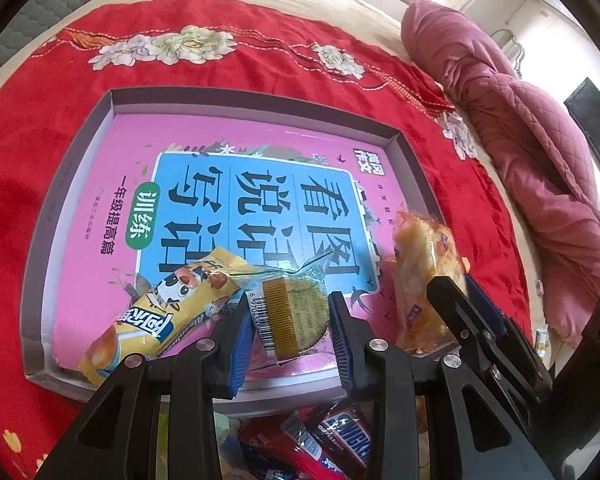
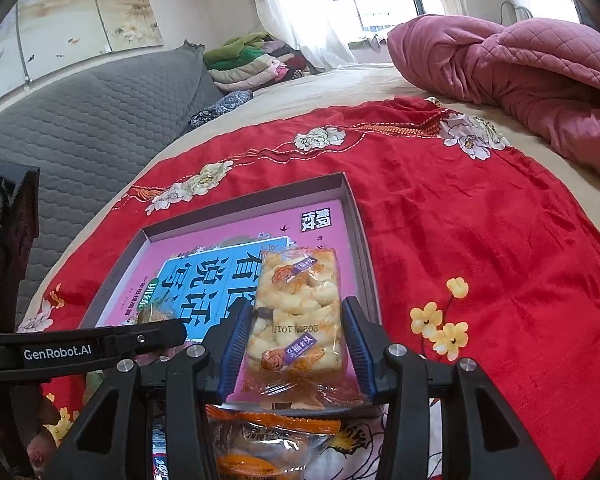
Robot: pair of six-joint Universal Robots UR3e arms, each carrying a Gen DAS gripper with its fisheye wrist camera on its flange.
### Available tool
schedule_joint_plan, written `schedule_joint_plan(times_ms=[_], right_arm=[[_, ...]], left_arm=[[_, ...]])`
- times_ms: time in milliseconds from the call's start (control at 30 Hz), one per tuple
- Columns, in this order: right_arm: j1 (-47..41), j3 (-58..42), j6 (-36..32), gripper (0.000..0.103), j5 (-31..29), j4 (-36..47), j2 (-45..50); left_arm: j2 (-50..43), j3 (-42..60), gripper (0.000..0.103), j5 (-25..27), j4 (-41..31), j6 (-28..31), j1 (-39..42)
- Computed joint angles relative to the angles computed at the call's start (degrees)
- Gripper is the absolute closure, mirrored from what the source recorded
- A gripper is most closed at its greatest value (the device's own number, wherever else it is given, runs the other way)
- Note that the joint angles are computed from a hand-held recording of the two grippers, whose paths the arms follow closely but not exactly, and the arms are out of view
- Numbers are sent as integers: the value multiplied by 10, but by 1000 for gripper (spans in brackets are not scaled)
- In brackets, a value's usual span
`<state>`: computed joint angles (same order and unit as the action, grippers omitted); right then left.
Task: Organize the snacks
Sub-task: 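Lower the cracker bag into the tray and open the right tool while the left tool releases the cake there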
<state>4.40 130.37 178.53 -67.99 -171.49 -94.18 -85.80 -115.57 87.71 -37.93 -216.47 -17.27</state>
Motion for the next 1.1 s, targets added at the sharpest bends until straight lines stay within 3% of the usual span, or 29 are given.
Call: schedule_joint_plan(times_ms=[700,1100], right_arm=[[12,-2,-3,55,-25,-4,2],[4,2,-1,51,-29,-5,-2]], left_arm=[[-7,5,66,15,-28,-3,1],[6,9,57,17,-38,-2,0]])
